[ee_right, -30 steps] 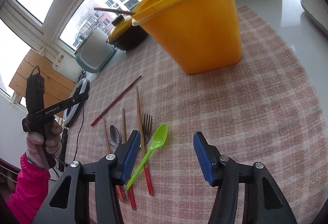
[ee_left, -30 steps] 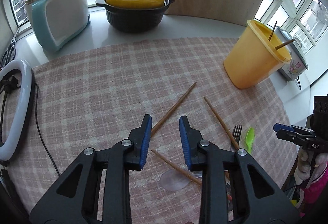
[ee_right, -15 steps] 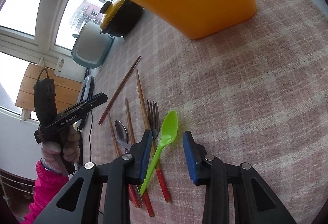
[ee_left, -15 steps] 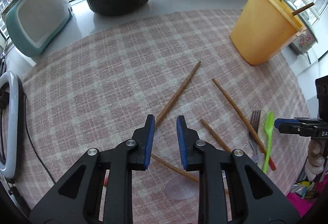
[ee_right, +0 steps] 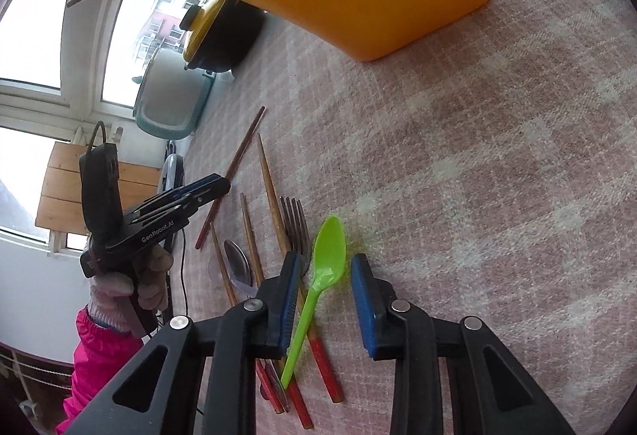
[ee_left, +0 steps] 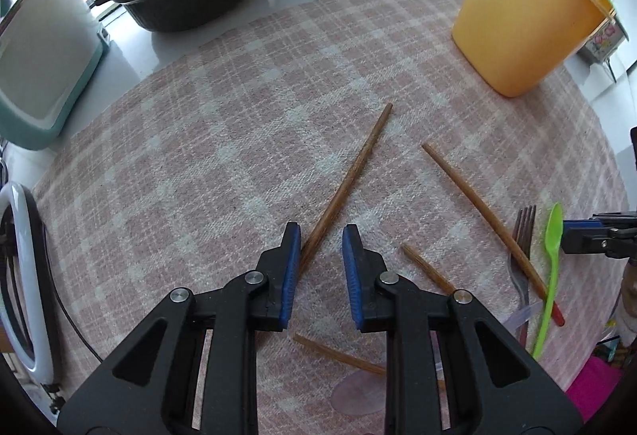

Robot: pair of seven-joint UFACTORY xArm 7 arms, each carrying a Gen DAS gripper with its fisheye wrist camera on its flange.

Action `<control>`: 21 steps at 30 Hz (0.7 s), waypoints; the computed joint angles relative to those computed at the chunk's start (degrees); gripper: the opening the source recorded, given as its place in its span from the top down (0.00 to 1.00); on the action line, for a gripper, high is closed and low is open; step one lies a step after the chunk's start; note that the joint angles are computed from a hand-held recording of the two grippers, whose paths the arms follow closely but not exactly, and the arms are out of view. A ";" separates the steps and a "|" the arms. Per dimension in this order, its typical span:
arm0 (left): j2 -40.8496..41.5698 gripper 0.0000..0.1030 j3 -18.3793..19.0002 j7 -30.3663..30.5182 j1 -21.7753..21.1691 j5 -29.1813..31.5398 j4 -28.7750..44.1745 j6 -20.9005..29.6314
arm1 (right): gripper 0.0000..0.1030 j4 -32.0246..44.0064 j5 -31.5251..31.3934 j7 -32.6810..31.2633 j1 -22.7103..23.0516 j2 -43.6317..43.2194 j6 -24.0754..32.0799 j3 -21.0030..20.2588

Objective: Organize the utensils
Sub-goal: 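Grasp a red-tipped chopstick with the left gripper while the right gripper grasps the green spoon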

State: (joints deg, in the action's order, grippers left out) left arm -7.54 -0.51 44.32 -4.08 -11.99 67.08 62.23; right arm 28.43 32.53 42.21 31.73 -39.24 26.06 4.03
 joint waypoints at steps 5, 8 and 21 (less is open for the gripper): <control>1.09 0.80 -0.78 -0.60 -0.67 0.68 0.45 -1.35 | 0.76 -0.05 0.24 -0.40 0.09 0.25 0.06 -0.46; 1.95 0.80 -1.04 -0.86 -0.98 0.54 0.85 -1.97 | 0.78 0.14 0.25 -0.56 -0.06 0.60 0.22 -0.53; 1.26 0.96 -0.76 -2.55 -0.98 -1.40 -0.27 -3.64 | 1.00 0.91 -3.13 1.74 -2.96 0.41 2.81 1.63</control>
State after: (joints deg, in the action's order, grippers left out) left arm -6.28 -1.27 41.77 -5.06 -13.39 66.81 58.59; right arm 29.34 29.40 43.96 28.77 -38.83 28.86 5.66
